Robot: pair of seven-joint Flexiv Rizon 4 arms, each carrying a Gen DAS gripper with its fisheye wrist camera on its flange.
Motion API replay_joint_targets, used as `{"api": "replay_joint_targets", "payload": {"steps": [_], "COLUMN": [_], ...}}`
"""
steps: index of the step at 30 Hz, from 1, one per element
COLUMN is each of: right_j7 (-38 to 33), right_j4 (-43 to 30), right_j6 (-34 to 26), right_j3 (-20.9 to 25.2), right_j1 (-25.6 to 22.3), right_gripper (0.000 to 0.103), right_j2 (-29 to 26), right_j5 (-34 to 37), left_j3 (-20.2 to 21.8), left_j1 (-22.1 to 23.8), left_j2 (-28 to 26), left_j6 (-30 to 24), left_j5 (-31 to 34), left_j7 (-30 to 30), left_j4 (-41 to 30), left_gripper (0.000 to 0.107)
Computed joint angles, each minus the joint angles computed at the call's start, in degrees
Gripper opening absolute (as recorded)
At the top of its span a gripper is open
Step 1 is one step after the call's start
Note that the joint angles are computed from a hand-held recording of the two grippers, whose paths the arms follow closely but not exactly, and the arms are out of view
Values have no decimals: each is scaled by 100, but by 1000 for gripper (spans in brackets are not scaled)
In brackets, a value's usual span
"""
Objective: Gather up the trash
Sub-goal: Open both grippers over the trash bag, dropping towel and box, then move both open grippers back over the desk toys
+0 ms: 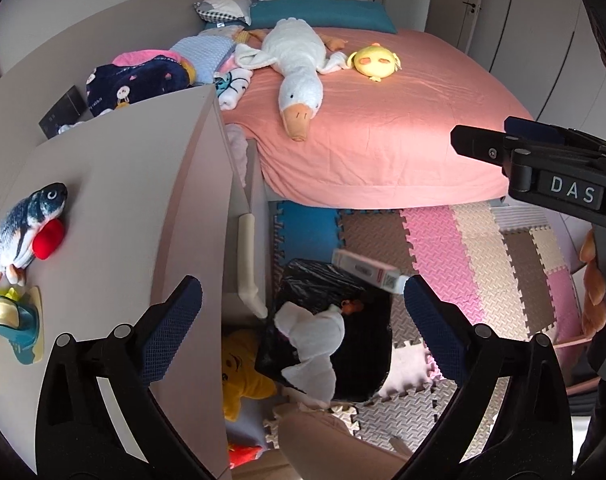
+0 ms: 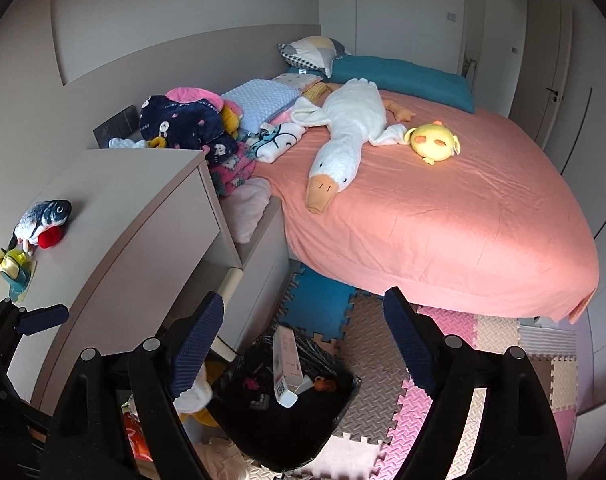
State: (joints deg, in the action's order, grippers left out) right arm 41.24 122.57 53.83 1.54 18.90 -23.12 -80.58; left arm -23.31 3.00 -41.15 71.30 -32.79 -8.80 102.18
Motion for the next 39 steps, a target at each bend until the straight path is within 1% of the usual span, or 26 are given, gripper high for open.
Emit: {"api": "replay_joint_targets", "payload": {"steps": [6, 11, 17, 25, 31, 39], "right_j7": [23, 75, -7, 41, 59, -284], "right_j4": [-53, -109, -194, -392, -691, -1331], "right_j6": [156, 316, 351, 439, 608, 882], "right_j3": [-9, -41, -65, -121, -168, -281], "right_j1": [-42, -33, 19, 109, 155, 354], "right_gripper": [82, 82, 82, 82, 82, 82], "right_j2": [-78, -159, -203, -318, -509, -934], "right_j5": [-55, -87, -9, -125, -298, -266], "left_j3": [139, 129, 114, 168, 214, 319], "left_j1": [-23, -2, 52, 117, 214, 377], "left_j2": [-51, -39, -25, -40, -69, -136], "left_j6": [-229, -227, -296, -344, -361, -314], "left_j5": [-4, -39, -155, -305, -416, -521], "left_j7": [-151, -74, -28, 16, 11, -77], "left_j4": [-172, -147, -148, -197, -303, -522], "left_gripper": [98, 98, 98, 98, 98, 98]}}
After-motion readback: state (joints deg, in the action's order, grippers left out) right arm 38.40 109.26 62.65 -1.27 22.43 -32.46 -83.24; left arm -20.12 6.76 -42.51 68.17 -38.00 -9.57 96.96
